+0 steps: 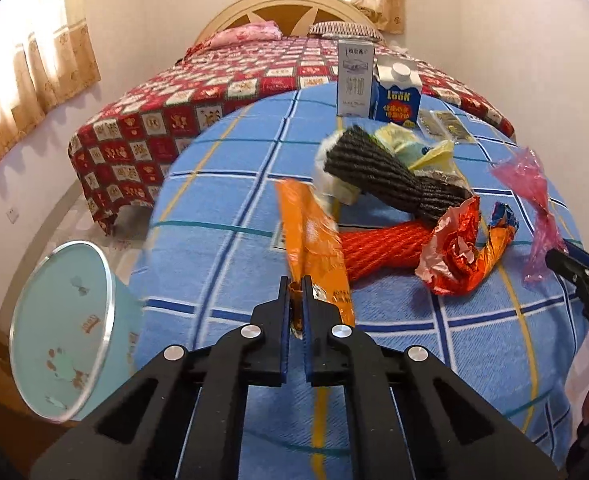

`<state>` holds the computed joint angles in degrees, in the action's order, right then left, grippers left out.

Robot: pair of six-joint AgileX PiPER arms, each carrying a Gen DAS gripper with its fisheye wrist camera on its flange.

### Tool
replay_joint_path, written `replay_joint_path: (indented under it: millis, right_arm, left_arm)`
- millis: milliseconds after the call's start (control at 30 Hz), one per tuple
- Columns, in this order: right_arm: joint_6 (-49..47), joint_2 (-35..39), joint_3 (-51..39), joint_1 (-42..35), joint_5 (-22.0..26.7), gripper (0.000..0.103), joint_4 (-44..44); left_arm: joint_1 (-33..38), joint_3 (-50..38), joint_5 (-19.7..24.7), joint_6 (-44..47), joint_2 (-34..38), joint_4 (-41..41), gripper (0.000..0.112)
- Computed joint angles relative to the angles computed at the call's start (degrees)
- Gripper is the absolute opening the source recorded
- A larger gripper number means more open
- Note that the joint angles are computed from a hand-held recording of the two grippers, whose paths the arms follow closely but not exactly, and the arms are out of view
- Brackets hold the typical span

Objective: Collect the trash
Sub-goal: 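Grasp the orange wrapper with the left gripper while the right gripper holds the cellophane, then carry the orange wrapper and pink cellophane over the teal bin with both grippers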

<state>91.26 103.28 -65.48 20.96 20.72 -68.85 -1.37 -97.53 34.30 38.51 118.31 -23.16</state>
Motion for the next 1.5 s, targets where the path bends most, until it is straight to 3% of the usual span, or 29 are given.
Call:
replay_joint_path:
  millis: [300, 700, 1133, 1400, 1500]
  right_arm:
    - [-2.76, -0.63, -2.58, 2.25, 2.4, 0.027, 0.99]
    - [-20.92, 5.95, -17.22, 6.21, 4.76, 0.027, 14.11]
    - [-44.7, 19.34, -41.88, 10.61, 11.81, 0.027, 31.28]
    - [-58.88, 31.17, -63.55, 12.32, 20.56, 0.027, 41.1]
    - [-63.84, 37.76, -76.3, 12.78, 26.08, 0.027, 44.44]
  left_arm:
    - [4.92, 3.62, -2.26, 8.03, -3.66, -3.77, 0.003]
    - [11.45, 5.31, -4.13, 14.14, -5.99, -7.76, 0.003]
    - [17.27, 2.51, -4.44, 13.33, -4.22, -6.03, 0.004]
    - [20.11, 0.56, -4.19, 12.12, -2.52, -4.72, 0.004]
    - [21.1, -0.1, -4.09, 12.12, -2.14, -4.71, 0.004]
